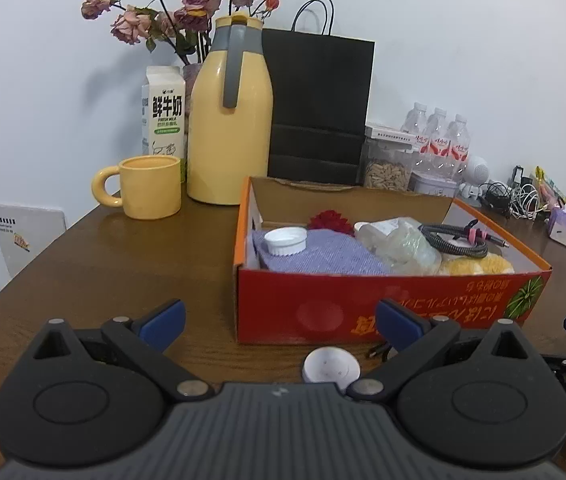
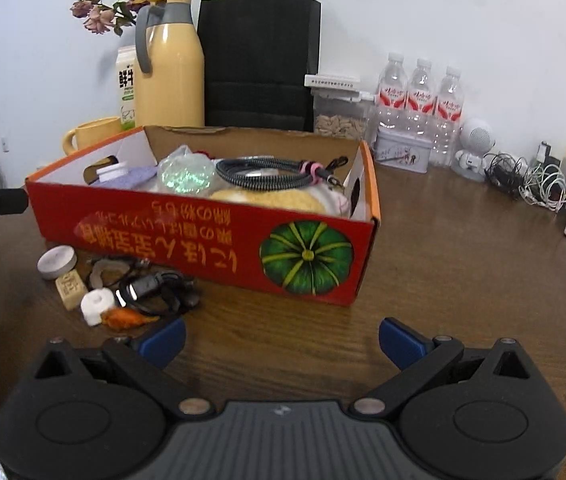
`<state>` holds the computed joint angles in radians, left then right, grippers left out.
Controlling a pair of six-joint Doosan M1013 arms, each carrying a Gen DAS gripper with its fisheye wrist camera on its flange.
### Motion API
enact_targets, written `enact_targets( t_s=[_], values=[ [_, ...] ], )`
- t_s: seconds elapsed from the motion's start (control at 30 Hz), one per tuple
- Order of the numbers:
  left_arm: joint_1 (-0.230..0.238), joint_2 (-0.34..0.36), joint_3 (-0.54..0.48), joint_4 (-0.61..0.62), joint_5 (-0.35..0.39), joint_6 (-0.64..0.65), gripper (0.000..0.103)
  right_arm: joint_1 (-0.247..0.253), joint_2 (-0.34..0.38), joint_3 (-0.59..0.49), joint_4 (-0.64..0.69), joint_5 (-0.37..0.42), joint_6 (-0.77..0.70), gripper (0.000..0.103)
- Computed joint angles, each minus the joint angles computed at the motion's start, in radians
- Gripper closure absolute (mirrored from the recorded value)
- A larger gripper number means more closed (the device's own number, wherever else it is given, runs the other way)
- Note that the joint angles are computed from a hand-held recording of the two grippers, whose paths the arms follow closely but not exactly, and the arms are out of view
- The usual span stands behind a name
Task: Organize objects
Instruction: 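Move the left tool toward the round white cap while the right tool grasps the black cable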
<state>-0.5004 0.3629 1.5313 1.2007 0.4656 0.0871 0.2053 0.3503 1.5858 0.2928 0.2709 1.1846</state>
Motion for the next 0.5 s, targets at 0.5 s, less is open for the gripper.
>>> enact_targets(
  t_s=[0.5],
  values=[
    [0.001,-0.020,0.023,-0.075,0.018,0.053,0.000,0.000,-0.003,-0.002,0.386,0.057,-0.383,0.017]
  ],
)
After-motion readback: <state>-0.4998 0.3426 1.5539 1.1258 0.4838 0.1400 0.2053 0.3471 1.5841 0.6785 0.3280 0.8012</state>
